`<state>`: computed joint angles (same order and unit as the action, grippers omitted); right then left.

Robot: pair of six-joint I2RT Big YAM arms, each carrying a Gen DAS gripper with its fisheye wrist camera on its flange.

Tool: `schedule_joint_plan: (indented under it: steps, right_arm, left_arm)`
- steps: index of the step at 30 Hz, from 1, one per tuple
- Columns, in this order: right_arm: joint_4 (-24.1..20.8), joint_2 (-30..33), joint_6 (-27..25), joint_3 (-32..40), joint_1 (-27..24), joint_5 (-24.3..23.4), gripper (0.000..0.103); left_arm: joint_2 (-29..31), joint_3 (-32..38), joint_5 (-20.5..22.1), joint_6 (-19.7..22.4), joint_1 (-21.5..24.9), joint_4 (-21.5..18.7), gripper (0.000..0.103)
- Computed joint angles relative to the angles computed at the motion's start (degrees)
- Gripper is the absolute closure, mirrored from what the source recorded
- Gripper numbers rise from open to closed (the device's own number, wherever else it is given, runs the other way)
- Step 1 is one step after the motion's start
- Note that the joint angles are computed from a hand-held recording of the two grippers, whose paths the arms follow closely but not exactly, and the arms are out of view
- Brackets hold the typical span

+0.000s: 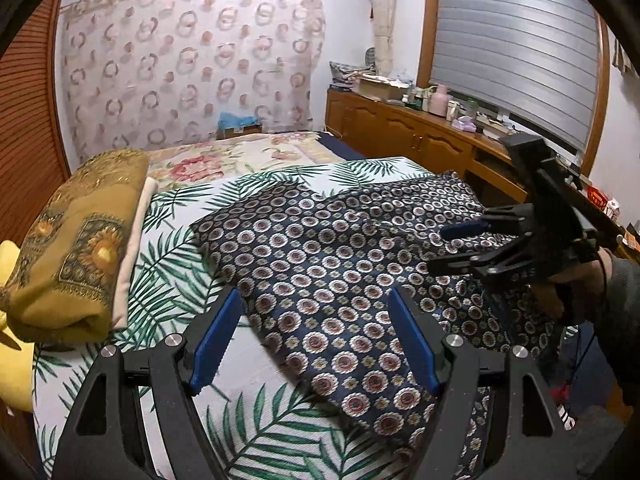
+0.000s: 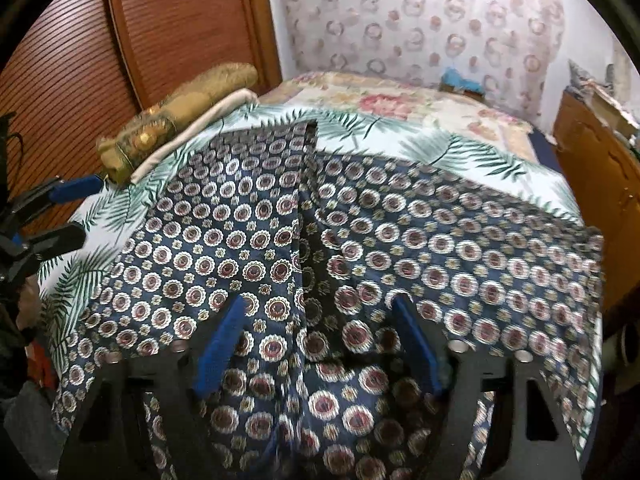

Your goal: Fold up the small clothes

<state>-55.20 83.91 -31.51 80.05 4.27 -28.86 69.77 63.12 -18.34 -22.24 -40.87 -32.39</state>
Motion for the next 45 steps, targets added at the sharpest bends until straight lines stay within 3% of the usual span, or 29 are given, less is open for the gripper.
schedule_joint_plan:
  steps: [7, 11, 17, 22, 28, 36, 45]
  right_arm:
    - [-0.10, 2.30, 0.14, 1.44, 1.13, 1.33, 0.048]
    - [0.08, 2.32, 0.34, 1.03, 2.02, 1.37, 0.076]
    - [0.93, 0.30, -0.47, -1.15, 2.59, 0.30, 0.099]
    - [6.86, -4.49, 3.01, -6.16, 0.73, -3.69, 0.100]
    - [9.34, -8.65, 4.01, -9.33, -4.20, -7.02, 0.100]
    - [9.12, -10.65, 2.39, -11.40, -12.54, -6.31, 0.100]
    - [10.50, -13.86, 3.81, -14.06, -18.41, -3.63, 0.100]
  left_arm:
    - [-0.54, -0.95, 0.11, -0.65, 0.34, 0.12, 0.027]
    - [-0.75, -1.37, 0.18, -0.72, 0.65, 0.34, 0.027]
    - [-0.79, -1.66, 0.25, -1.46, 0.63, 0.44, 0.027]
    - [-0.58, -1.74, 0.39, -1.92, 0.34, 0.25, 0.027]
    - [-0.17, -1.32, 0.74, -2.15, -0.07, 0.15, 0.027]
    - [1.36, 0.10, 1.66, -1.59, -1.25, 0.44, 0.026]
    - [3.77, 2.61, 1.52, -0.27, -2.20, 0.10, 0.026]
